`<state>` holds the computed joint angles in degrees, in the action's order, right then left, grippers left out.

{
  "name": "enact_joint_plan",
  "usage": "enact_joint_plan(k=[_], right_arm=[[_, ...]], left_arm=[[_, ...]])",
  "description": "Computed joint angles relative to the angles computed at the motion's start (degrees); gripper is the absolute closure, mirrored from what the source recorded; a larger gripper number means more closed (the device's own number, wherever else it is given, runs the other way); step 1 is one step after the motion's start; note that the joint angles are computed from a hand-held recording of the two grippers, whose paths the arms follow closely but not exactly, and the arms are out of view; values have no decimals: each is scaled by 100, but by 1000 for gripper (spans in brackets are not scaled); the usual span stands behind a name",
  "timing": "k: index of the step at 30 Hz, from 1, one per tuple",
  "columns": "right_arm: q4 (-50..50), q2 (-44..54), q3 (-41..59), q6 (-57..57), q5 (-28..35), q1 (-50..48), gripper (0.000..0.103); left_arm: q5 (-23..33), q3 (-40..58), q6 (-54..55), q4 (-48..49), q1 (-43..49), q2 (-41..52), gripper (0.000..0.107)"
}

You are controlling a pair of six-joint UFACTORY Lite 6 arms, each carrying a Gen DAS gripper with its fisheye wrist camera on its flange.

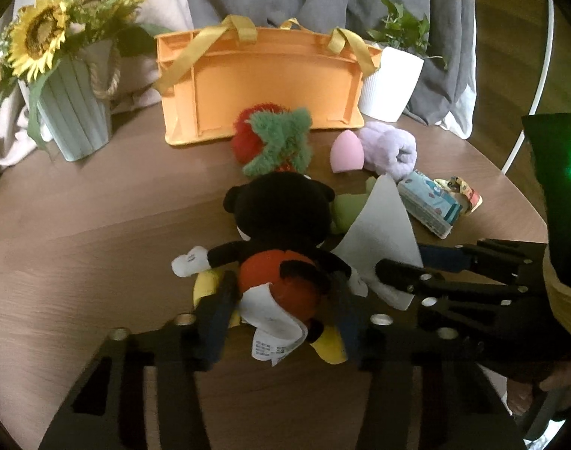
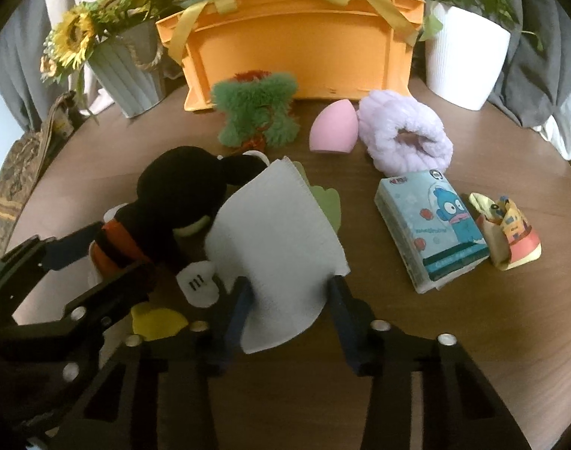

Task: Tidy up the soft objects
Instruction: 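Grasp the Mickey Mouse plush with the left tool while the right tool grasps the white cloth, then lift the plush and cloth and carry both tools over the orange crate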

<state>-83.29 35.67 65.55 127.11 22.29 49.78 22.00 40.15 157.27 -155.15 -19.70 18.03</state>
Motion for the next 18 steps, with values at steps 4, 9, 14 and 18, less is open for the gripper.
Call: enact_joint_plan(k=[4, 9, 14, 18], right_arm=[[-213, -116, -146, 329, -77, 3, 86], [110, -368, -262, 152, 100, 131, 89], [450, -657, -308, -58, 261, 223, 89], [781, -826, -228, -296, 502, 361, 89]], left_arm=[[76, -69, -7, 28, 30, -46, 66], [70, -180, -236, 208, 74, -273, 67], [76, -319, -352, 415, 164, -605, 67], [60, -397, -628, 784, 244, -945, 67]])
